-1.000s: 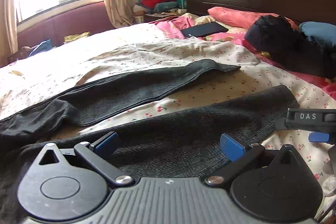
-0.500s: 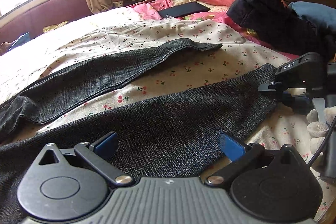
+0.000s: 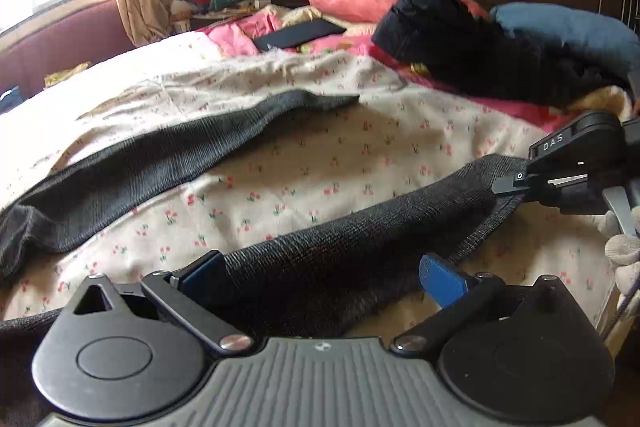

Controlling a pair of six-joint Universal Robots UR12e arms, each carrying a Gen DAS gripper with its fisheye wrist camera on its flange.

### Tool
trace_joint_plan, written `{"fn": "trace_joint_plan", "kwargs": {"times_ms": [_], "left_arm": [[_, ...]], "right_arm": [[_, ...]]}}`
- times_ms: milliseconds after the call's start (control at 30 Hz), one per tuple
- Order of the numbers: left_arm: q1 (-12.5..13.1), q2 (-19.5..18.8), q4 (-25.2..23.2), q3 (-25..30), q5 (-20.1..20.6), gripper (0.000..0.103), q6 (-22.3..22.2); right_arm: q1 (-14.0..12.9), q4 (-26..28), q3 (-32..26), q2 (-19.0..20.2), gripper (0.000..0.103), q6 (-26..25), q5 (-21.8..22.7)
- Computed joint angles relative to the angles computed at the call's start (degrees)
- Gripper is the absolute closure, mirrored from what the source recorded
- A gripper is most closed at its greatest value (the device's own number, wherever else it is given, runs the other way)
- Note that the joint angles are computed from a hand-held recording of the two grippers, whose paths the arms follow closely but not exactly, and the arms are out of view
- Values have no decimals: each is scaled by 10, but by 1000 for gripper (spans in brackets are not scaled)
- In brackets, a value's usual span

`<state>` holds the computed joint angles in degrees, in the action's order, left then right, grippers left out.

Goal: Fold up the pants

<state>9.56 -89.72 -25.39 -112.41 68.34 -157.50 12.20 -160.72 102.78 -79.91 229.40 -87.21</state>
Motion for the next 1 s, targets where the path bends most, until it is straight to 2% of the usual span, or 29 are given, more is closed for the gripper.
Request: {"fn": "trace_joint_plan", "kwargs": {"times_ms": [33, 67, 100, 133, 167, 200, 267, 333, 433, 567, 633, 800, 867, 900, 1000], "left_arm": [[0, 1, -27, 3, 6, 0, 13], [4, 5, -45, 3, 7, 0, 22], [12, 10, -45, -2, 3, 0, 25], [19, 15, -33, -8, 2, 0, 25], [28, 22, -19, -15, 5, 0, 27], [39, 29, -7, -22, 7, 0, 31], [61, 37, 4, -28, 11, 0, 28], [86, 44, 2, -33, 16, 0, 21], [127, 59, 2, -43, 19, 0, 23], [197, 89, 8, -59, -6, 0, 43], [235, 104, 20, -70, -22, 0, 57], [340, 136, 35, -104, -80, 0, 131], [364, 138, 23, -110, -84, 0, 164], [374, 136, 9, -110, -81, 0, 181], [389, 127, -15, -108, -61, 0, 206]], "right_arm": [[2, 41, -6, 5, 91, 4, -10], [6, 57, -9, 5, 90, -2, -14], [13, 50, -9, 3, 89, -7, -36], [20, 43, -10, 1, 88, -14, -58], [32, 43, -15, -1, 85, -33, -100], [43, 49, -23, -1, 77, -55, -140], [62, 70, -38, 1, 74, -101, -205], [78, 66, -50, 5, 74, -146, -224], [96, 62, -66, 11, 74, -190, -190], [127, 107, -124, 45, 74, -225, -105], [150, 133, -157, 63, 74, -265, -62], [214, 193, -237, 114, 61, -379, -7], [237, 227, -266, 135, 58, -454, 2], [247, 236, -274, 142, 54, -496, 5], [268, 261, -297, 165, 46, -598, 13]]}}
